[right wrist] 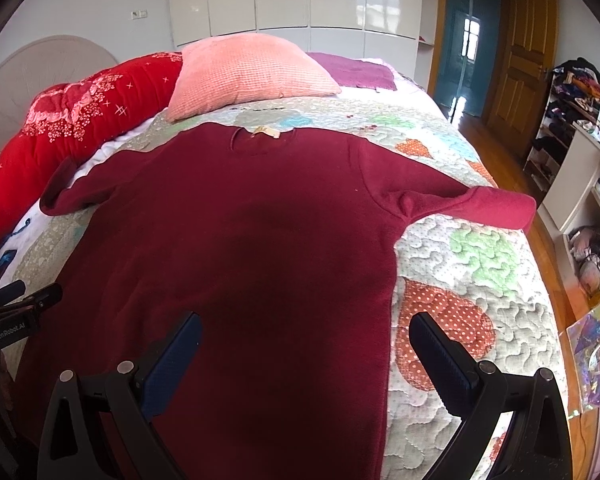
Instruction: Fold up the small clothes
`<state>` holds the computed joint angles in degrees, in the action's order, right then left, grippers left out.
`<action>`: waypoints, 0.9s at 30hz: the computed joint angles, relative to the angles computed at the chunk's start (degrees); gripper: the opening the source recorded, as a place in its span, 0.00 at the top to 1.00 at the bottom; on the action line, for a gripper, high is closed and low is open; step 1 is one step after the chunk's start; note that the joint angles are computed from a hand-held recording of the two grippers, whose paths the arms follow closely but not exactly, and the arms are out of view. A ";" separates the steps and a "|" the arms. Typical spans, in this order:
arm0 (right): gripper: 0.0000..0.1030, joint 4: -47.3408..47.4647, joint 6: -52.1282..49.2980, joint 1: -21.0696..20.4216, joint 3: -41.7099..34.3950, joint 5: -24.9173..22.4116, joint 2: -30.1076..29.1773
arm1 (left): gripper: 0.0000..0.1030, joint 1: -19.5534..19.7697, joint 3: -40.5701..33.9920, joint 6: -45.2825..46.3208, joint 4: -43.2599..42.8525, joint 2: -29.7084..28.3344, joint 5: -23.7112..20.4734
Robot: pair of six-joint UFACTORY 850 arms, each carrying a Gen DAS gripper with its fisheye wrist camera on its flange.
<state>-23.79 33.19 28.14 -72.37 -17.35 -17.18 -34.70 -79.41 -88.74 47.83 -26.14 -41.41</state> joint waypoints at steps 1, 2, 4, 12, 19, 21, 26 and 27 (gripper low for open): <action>0.00 2.55 -2.94 0.16 -0.42 0.03 -0.25 | 0.08 0.04 -0.06 0.15 -0.16 -0.03 0.00; 0.00 4.36 -5.05 0.30 -0.69 0.43 -0.46 | 0.08 0.16 -0.08 0.26 -0.21 -0.02 0.09; 0.00 10.62 -12.57 0.68 -1.34 1.73 -1.00 | 0.08 0.40 -0.07 0.08 0.08 -0.02 0.11; 0.15 19.47 -24.82 3.92 -6.67 2.20 -6.11 | 0.08 3.49 0.48 -1.56 1.49 1.02 0.31; 0.22 24.44 -32.46 5.60 -13.49 -3.32 -13.20 | 0.08 9.37 -1.54 -0.35 2.01 0.13 -2.35; 0.22 23.76 -33.19 6.12 -14.44 -4.31 -14.20 | 0.08 11.86 -2.65 0.18 1.76 -0.60 -3.24; 0.22 29.78 -37.76 5.16 -17.43 -5.15 -15.51 | 0.08 17.43 -7.41 2.61 1.07 -3.93 -5.71; 0.22 30.98 -38.31 4.99 -18.23 -5.16 -16.01 | 0.08 18.45 -8.26 2.65 1.23 -4.64 -6.19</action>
